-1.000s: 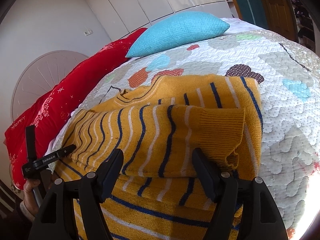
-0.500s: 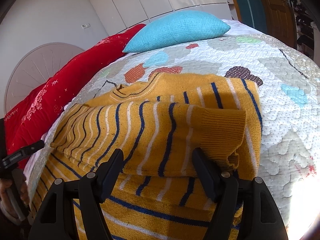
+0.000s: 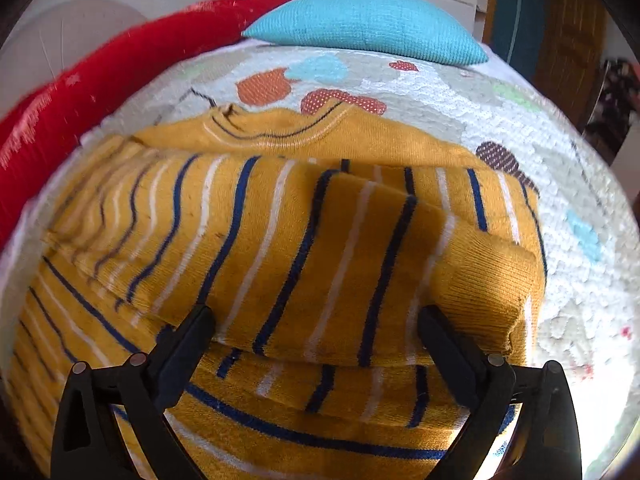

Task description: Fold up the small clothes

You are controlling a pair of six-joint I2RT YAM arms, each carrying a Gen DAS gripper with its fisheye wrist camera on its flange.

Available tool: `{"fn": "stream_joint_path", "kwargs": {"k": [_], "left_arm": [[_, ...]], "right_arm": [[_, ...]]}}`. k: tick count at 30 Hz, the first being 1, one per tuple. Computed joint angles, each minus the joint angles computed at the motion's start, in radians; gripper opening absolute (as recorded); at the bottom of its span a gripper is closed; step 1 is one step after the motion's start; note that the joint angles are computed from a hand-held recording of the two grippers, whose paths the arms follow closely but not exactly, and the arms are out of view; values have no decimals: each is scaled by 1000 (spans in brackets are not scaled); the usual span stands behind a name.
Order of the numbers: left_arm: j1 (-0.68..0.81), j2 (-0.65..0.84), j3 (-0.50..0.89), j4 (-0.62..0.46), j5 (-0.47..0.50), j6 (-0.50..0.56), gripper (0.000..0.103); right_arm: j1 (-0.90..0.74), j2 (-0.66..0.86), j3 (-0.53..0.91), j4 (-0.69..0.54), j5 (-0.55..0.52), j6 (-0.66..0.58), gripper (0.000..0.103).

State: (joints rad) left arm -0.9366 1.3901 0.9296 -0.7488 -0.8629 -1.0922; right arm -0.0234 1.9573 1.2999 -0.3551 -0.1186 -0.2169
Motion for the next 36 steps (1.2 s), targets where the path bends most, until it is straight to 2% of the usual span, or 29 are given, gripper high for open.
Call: {"fn": "stream_joint_path", "kwargs": {"k": [2,5,8,10,11,14,16,21,26,30,31,34,36], "left_arm": [[7,-7,-41,36,26,-21,103],[34,-26,-110,144,145,-1,103],[36,-71,-191,258,240,-4,103],[40,-119,-246,315,292,-19,103],[43,-141,-268,340,314,-20,103],[53,-188,-324,408,370,-18,103],[74,-208,-364,468,429,-1,103],[88,-198,-447,662,564,25,98],[31,-133,-458,750,576,23,98],[7,-123,-492,835,662,13,97],[2,-120,-501,853,681,9,97],[-15,-121,-549,923,722,-8,97],[-29,-119,-577,967,734,-27,97]], "right_arm": [[25,-5,-12,20,56,34,103],[4,26,43,-28,22,82,103],[-7,50,92,-77,-1,54,103],[-20,28,100,-103,-16,31,91],[-31,-20,60,-80,-36,34,75],[-119,-191,-90,-33,-181,16,74],[-201,-280,-165,-68,-273,-23,74],[-474,-386,-309,-234,-436,-201,74],[-746,-284,-323,-563,-640,-503,71],[-802,-259,-362,-801,-709,-766,71],[-798,-270,-395,-812,-704,-801,71],[-795,-375,-522,-743,-689,-831,71],[-810,-392,-549,-754,-693,-852,71]]}}
